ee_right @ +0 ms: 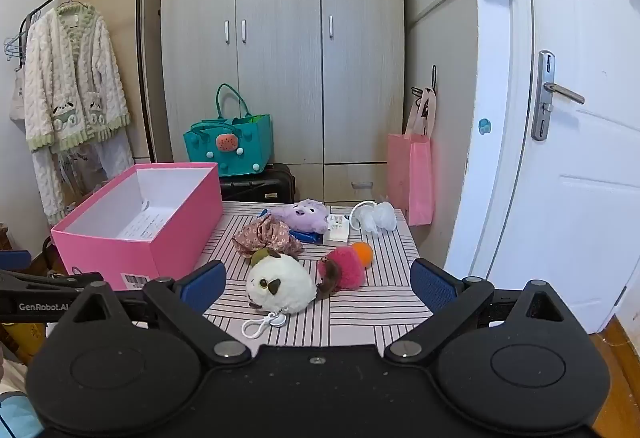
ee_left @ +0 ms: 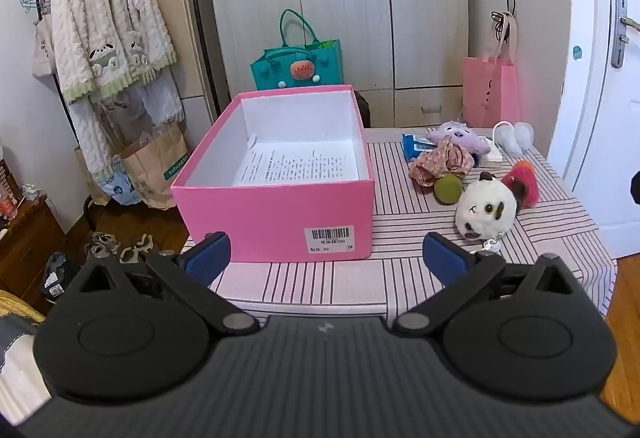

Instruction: Organize soft objects

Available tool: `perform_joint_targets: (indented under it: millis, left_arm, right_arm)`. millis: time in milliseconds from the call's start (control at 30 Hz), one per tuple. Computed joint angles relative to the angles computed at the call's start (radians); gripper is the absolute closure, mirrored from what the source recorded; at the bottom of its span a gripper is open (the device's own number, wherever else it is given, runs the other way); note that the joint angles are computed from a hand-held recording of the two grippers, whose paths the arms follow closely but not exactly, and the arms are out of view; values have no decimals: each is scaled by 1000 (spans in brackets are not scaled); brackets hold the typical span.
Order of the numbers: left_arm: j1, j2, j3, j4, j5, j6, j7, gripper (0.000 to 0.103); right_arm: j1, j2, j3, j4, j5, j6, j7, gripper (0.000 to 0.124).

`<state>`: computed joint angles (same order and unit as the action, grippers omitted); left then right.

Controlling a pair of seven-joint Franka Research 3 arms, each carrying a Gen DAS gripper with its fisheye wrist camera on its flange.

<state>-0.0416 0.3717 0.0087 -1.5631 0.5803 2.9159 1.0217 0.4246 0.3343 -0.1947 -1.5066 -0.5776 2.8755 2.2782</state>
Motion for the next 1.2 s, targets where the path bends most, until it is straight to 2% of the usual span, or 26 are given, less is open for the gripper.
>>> perform_joint_targets:
  millis: [167, 200, 300, 467, 633, 733, 900, 1067, 1200]
  left_arm:
    - [-4, 6, 5, -4, 0, 4, -4, 0]
    - [15, 8, -18, 5, -30, -11, 26, 0]
    - [30, 16, -41, 11, -69, -27, 67, 0]
    - [19, 18, -35, 22, -79, -50, 80, 0]
    - [1, 20, -10, 19, -65, -34, 28, 0]
    - [3, 35, -14, 34, -74, -47, 15, 0]
    - [7, 27, -12, 8, -63, -17, 18, 0]
    - [-9, 6, 21, -41, -13, 80, -29, 0]
    - [6, -6, 2, -53, -43, 78, -18, 0]
  right_arm:
    - [1, -1, -1, -1, 11, -1, 2, 24]
    - [3, -2, -3, 0, 7, -2, 4, 24]
    - [2, -8, -7, -15, -5, 5, 16, 24]
    - [8, -8, -18, -19, -41, 2, 50, 23]
    - [-4, -12, -1, -18, -40, -16, 44, 23]
    - [-7, -18, 3, -30, -45, -14, 46, 23]
    - [-13, -20, 11, -32, -42, -22, 39, 23]
    - [-14, -28, 10, -45, -58, -21, 52, 23]
    - [-20, -26, 18, -39, -48, -42, 43, 23]
